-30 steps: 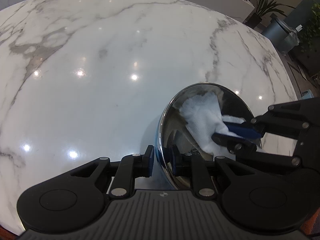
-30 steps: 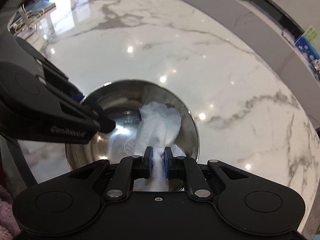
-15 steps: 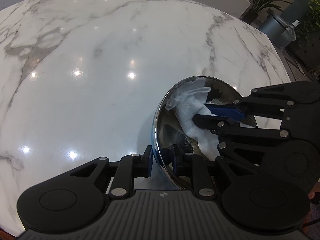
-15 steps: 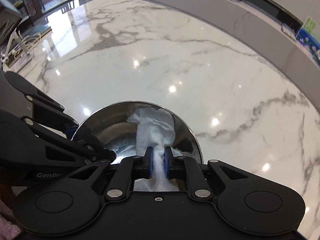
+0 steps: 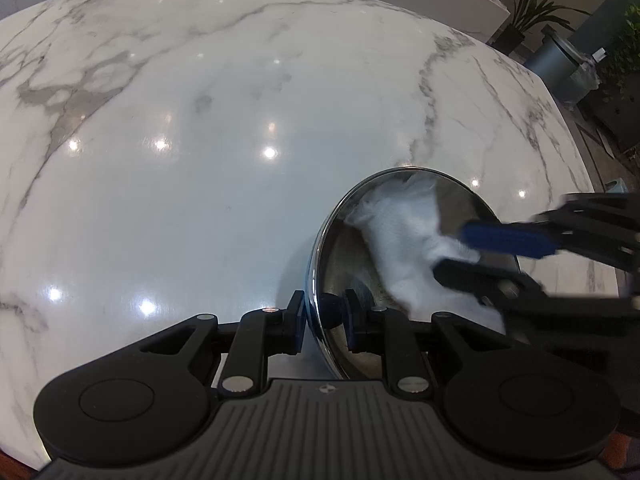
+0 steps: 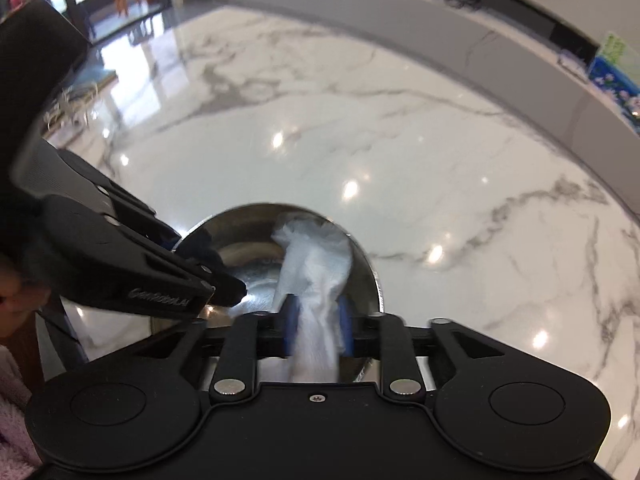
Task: Clean bowl
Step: 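Wipe the bowl's inner wall with the towel in the right tool while the left tool holds the rim, then pull the towel out of the bowl with the right tool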
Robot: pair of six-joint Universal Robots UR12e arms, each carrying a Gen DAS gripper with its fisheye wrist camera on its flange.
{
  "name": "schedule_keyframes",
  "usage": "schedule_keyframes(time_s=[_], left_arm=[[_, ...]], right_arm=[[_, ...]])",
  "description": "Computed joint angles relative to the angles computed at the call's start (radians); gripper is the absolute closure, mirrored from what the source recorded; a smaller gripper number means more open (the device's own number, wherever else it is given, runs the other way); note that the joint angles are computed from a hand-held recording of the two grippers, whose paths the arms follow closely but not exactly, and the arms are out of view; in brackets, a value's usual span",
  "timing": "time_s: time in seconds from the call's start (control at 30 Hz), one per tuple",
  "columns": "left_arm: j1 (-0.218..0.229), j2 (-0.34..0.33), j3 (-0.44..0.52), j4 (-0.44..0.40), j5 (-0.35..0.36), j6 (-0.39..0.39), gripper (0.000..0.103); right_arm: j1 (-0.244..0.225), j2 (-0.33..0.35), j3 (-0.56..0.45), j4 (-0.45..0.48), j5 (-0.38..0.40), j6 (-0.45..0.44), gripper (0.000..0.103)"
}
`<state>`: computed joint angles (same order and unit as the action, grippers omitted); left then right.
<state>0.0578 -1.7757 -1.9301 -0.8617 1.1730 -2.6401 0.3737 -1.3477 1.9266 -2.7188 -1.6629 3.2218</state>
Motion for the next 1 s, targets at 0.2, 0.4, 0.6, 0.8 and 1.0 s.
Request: schedule_keyframes(time_s=[0.2, 0.4, 0.6, 0.8, 1.0], left_arm=[[-0.001, 0.006, -0.013, 0.033, 0.002, -0.035, 0.085], [0.002, 0.006, -0.01, 0.024, 0.003, -0.043, 0.085], [0.009, 0.004, -0.007, 0.009, -0.003, -0.043, 0.085], [0.011, 0.003, -0.007, 0.01, -0.007, -0.036, 0.084], [0.012, 0.001, -0.003, 0.007, -0.007, -0.034, 0.081]], right_arm=[[0.042, -0.006, 0.011, -0.006, -0.076, 0.059, 0.055], [0.058, 0.029, -0.027, 0.082, -0.118, 0.041, 0.055], [0.058, 0.051, -0.05, 0.123, -0.126, 0.023, 0.06], [0.026, 0.048, -0.041, 0.123, -0.011, 0.064, 0.078], [0.017, 0.034, -0.03, 0.124, 0.012, 0.11, 0.092]])
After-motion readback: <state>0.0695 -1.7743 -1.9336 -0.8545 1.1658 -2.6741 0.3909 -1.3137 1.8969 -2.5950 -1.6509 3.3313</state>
